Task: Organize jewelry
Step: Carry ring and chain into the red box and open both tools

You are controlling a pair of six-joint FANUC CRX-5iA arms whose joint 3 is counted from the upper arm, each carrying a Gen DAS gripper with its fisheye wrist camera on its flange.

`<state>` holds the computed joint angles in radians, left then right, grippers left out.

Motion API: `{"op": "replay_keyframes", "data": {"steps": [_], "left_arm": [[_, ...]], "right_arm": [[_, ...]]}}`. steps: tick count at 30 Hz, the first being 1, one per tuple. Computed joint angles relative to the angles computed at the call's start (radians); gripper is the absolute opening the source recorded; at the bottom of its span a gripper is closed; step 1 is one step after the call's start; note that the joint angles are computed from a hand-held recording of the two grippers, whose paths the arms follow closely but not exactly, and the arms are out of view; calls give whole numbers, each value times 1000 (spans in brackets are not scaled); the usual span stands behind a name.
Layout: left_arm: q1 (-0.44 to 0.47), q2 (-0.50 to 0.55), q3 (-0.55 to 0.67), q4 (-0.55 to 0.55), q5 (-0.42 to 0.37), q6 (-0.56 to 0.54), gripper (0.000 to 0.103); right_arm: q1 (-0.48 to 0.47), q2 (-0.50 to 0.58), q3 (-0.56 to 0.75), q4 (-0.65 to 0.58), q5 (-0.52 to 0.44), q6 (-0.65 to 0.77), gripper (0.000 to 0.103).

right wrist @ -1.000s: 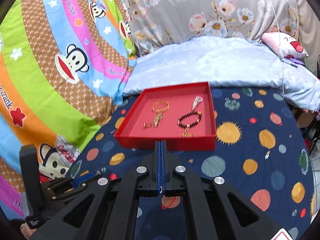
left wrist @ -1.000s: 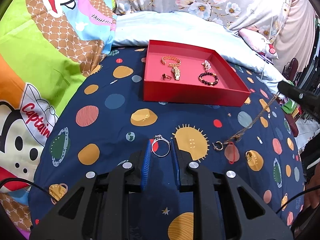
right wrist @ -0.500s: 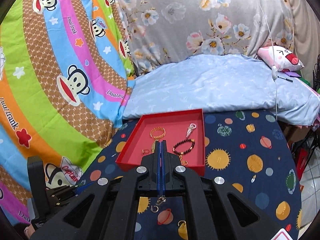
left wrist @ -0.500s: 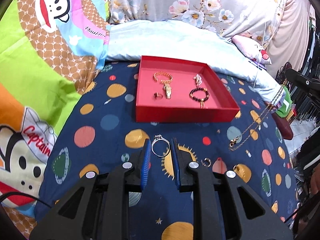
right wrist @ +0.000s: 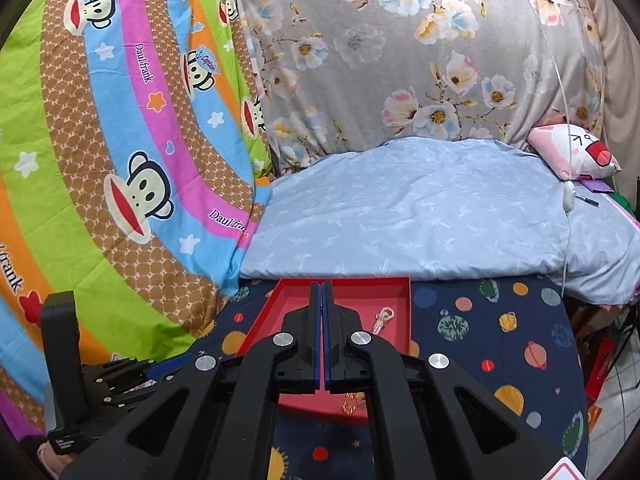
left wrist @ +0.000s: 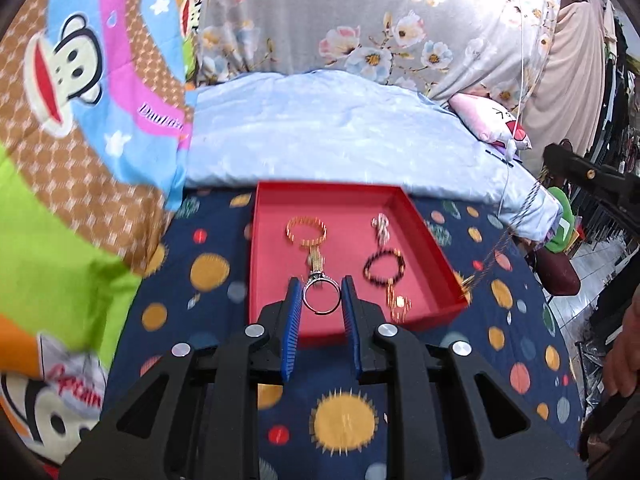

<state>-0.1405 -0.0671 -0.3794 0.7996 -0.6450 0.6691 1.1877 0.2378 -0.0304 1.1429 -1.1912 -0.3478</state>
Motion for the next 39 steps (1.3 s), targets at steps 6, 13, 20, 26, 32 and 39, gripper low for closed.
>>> {"op": "replay_keyframes", "data": {"steps": [6, 13, 20, 26, 32, 39], "left_arm": [[-45, 96, 106, -29, 28, 35, 19], [-80, 216, 232, -112, 36, 134, 19], [-94, 306, 330, -195, 33, 228, 19], [-99, 365, 399, -267, 12, 303, 20], [-98, 390, 426, -326, 8, 383, 29], [-75, 355, 386, -294, 31, 395, 43]], "right_arm": [[-75, 34, 30, -12, 103, 45, 0], [-144, 92, 73, -49, 191, 110, 0], [-202, 138, 112, -87, 242, 161, 0], [-227, 162, 126, -126, 282, 193, 1], [-231, 152, 90, -117, 298, 149, 5], [-209, 102, 26, -79, 294, 73, 6]]}}
